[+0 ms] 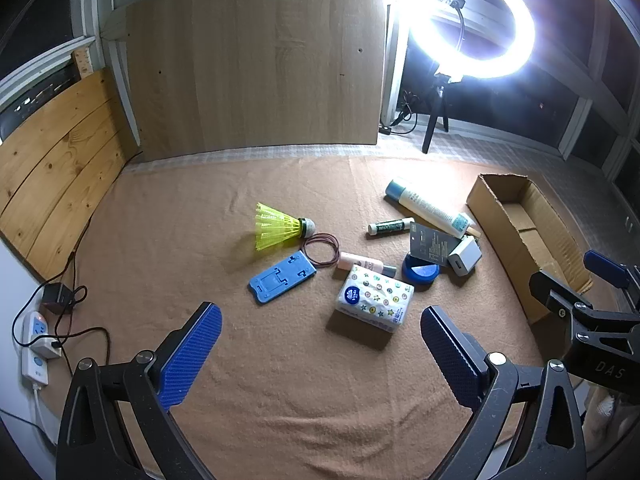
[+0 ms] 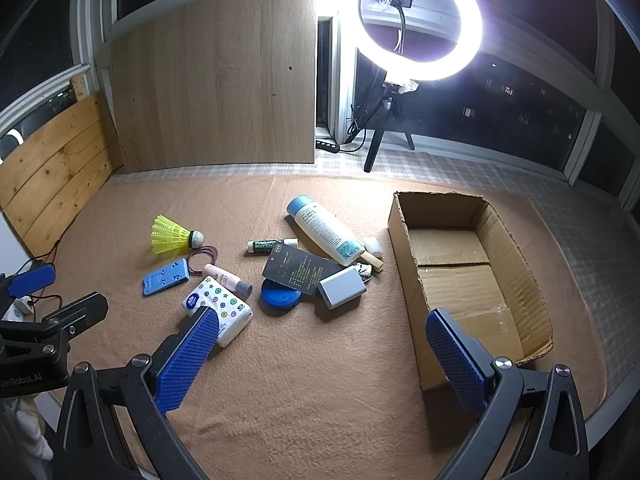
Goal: Organize objects
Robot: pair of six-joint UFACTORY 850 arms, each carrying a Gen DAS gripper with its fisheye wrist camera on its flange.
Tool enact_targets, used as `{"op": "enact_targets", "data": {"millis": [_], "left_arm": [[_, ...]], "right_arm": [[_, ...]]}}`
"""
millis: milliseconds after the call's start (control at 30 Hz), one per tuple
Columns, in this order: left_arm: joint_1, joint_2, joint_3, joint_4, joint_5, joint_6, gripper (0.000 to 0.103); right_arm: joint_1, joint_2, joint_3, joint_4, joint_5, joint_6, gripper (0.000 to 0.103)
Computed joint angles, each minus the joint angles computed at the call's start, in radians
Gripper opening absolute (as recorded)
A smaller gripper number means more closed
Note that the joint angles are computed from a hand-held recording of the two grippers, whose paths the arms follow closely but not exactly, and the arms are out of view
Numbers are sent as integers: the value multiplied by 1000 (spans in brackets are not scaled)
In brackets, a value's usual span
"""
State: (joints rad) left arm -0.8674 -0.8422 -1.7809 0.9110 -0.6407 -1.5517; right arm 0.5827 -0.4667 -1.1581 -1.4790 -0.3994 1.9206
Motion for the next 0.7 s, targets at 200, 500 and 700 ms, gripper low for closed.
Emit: {"op": "enact_targets", "data": {"millis": [200, 500, 700], "left_arm": [[4, -8, -10, -9, 6, 13, 101], [10, -18, -21, -19, 10, 31, 101], [20, -35, -36, -47, 19, 62, 101]], "right_arm": [[-1, -6, -7, 10, 0, -10, 102], [-9, -18, -18, 29, 11, -27, 102], [-13, -36, -35, 56, 18, -57, 102]]}}
